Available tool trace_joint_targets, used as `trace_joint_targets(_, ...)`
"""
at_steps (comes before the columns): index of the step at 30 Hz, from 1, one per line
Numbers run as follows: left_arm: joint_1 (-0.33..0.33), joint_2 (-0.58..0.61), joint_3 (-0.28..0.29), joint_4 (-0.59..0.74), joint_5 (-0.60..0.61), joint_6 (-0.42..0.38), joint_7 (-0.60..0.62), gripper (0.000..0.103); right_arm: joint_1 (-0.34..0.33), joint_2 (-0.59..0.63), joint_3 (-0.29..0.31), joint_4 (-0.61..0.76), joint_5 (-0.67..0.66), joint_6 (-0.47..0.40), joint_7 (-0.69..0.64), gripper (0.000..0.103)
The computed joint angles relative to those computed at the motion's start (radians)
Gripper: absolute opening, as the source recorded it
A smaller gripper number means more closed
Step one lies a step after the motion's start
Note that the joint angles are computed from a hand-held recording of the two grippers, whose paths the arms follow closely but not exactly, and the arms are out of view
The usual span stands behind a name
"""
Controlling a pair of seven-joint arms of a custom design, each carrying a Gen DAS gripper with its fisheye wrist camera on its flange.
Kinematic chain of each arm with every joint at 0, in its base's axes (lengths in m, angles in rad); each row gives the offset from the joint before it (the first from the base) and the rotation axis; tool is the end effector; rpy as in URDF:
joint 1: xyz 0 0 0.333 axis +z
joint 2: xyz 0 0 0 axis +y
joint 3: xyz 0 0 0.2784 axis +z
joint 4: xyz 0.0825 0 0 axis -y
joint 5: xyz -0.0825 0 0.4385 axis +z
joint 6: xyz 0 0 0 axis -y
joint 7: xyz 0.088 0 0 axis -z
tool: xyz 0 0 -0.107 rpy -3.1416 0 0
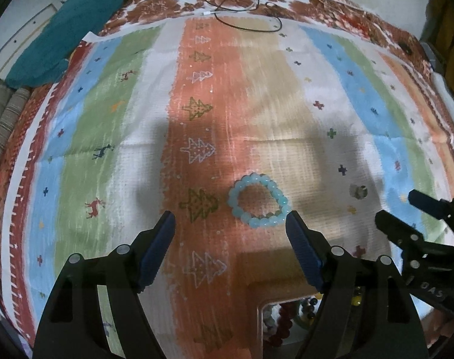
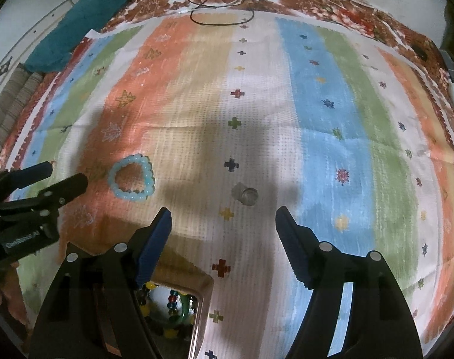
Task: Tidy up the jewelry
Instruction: 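Move the left tool to the light blue bracelet while the right tool approaches the clear ring, then grasp the light blue bead bracelet with the left tool while the right tool grasps the clear ring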
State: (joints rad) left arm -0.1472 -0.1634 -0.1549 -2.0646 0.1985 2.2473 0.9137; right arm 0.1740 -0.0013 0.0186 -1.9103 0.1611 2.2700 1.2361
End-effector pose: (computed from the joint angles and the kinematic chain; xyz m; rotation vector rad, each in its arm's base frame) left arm 0.5710 -0.1748 0.4856 -2.2343 1.7266 -0.3800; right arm 0.6307 0.1271 0.4751 -2.3589 1.4868 -0.2541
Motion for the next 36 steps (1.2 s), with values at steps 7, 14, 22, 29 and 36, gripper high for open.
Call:
trace_joint_targets(7,0.001,0.045,0.002,0.022,-0.031,0.002,0.058,0.075,0.002,0.036,-0.003,0.030,-0.014,-0.014,0.008,0.072)
trace_joint_targets(14,0.011,0.090,0.001,0.049,-0.055,-0.002,0.093,0.073,0.009,0.099,-0.010,0.083,-0.038,-0.042,0.029,0.072)
trace_joint_targets(22,0.027,0.132,0.001,0.077,-0.082,-0.005,0.113,0.069,0.018,0.180,-0.018,0.159,-0.032,-0.086,0.024,0.069)
trace_joint_targets(29,0.037,0.171,-0.003,0.100,-0.106,-0.020,0.144,0.053,0.037,0.240,-0.027,0.215,-0.076,-0.110,0.043,0.059)
trace_joint_targets(36,0.040,0.203,-0.009,0.121,-0.089,-0.027,0.141,0.050,0.054,0.261,-0.031,0.227,-0.107,-0.105,0.051,0.043)
